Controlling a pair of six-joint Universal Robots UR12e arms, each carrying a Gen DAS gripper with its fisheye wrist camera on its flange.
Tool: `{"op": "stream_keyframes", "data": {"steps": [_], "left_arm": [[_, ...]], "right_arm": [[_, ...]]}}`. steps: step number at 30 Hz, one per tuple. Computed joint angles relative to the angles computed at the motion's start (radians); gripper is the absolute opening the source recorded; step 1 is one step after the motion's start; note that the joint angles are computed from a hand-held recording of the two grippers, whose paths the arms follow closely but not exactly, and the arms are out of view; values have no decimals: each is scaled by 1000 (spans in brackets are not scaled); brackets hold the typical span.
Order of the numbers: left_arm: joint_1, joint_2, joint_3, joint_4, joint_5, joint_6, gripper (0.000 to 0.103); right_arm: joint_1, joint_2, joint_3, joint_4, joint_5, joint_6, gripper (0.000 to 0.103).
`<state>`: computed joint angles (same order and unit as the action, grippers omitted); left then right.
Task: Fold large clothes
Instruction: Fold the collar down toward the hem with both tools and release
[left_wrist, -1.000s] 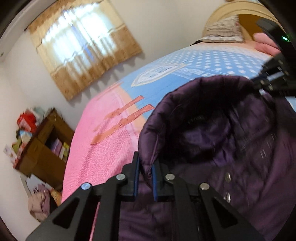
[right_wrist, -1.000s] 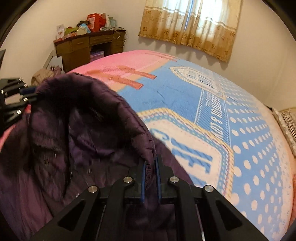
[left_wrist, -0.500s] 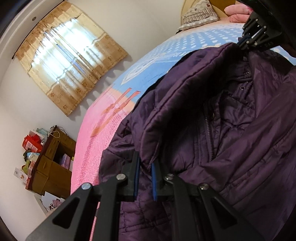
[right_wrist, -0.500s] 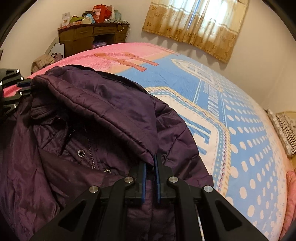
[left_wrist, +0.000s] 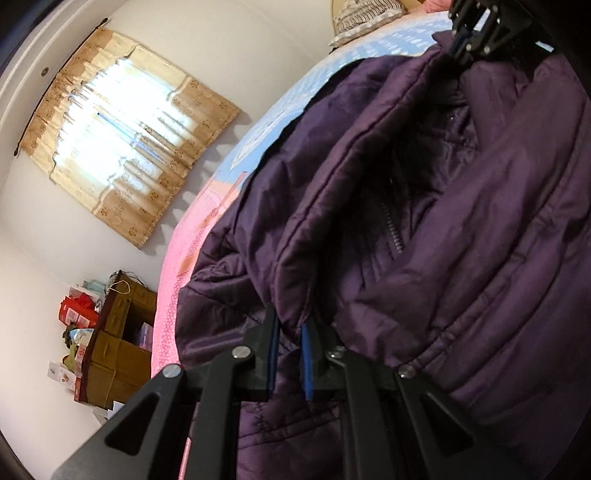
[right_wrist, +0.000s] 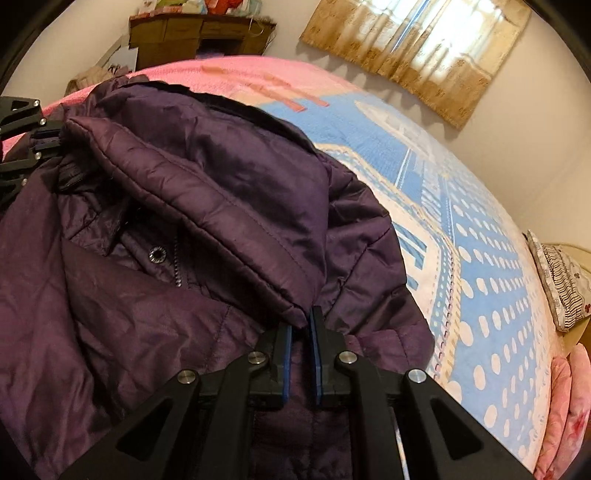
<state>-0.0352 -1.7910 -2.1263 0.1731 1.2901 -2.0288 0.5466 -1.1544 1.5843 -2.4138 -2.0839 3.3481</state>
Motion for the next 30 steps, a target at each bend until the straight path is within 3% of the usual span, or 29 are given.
{"op": "stream_keyframes", "data": {"steps": [3, 4, 6, 7, 8, 10, 16, 20, 24, 28, 29, 30], "left_arm": [[1, 0, 2, -4, 1, -3, 12], [1, 0, 1, -1, 0, 0, 12], [0, -1, -1, 5, -1, 1, 11], [0, -1, -1, 5, -1, 0, 11], [1, -2, 0, 4, -2, -1, 11], [1, -4, 2, 2, -3, -3, 11], [5, -3, -1, 2, -8, -10, 11], [6, -2, -2, 8, -7, -22, 11], [11, 15, -2, -1, -5, -34, 17], [44, 103, -2, -129, -124, -62, 18], [56, 128, -2, -149, -173, -74, 22], [65, 146, 1, -163, -216, -92, 34]], "right_arm": [[-2, -28, -6, 41, 29, 28, 13], [3, -37, -5, 30, 17, 29, 20], [12, -53, -7, -12, -1, 51, 43], [14, -58, -6, -48, -4, 64, 66], [16, -59, -6, -93, -11, 81, 76], [17, -45, -27, -160, -26, 141, 76], [-4, 56, -137, -115, 21, 315, 76], [7, 107, -176, -7, 22, 365, 76], [8, 105, -147, -24, 21, 372, 76], [9, 102, -143, -29, 26, 371, 76], [9, 104, -144, -28, 24, 369, 76], [10, 106, -143, -29, 23, 369, 76]]}}
